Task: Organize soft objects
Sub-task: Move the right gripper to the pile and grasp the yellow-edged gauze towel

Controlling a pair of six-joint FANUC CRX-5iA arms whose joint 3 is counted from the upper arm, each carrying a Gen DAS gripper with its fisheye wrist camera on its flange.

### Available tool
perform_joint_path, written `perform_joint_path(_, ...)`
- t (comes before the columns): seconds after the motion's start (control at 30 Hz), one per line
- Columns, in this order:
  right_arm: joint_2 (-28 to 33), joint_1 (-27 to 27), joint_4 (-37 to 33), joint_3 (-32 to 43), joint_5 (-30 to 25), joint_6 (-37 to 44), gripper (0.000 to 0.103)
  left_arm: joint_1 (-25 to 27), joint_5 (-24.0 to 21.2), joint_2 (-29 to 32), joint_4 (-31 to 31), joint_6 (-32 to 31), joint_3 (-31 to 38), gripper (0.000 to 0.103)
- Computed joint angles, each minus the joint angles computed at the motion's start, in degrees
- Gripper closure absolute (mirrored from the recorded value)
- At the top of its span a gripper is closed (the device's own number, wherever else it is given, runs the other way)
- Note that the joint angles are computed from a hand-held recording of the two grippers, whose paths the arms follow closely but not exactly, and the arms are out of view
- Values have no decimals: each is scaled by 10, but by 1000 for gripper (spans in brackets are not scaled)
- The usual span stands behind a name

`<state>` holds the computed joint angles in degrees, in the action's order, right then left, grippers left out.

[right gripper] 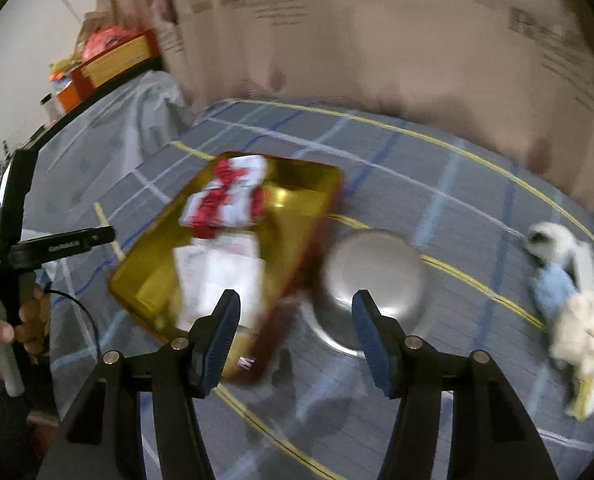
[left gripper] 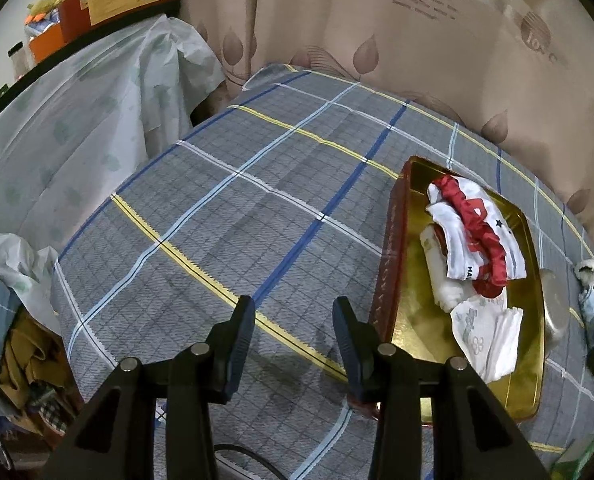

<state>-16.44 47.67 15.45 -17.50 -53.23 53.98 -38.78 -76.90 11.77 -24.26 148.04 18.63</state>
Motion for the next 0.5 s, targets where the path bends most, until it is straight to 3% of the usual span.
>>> perform_joint_path(0.2,-59,-68,16,-20,-66,2,45,-8,-13,10,-10,-7,12,62)
perform_joint_path(0.5,-91,-243,-11,-43,-117,73,29,-18,-23,24,-19,-24,29,62)
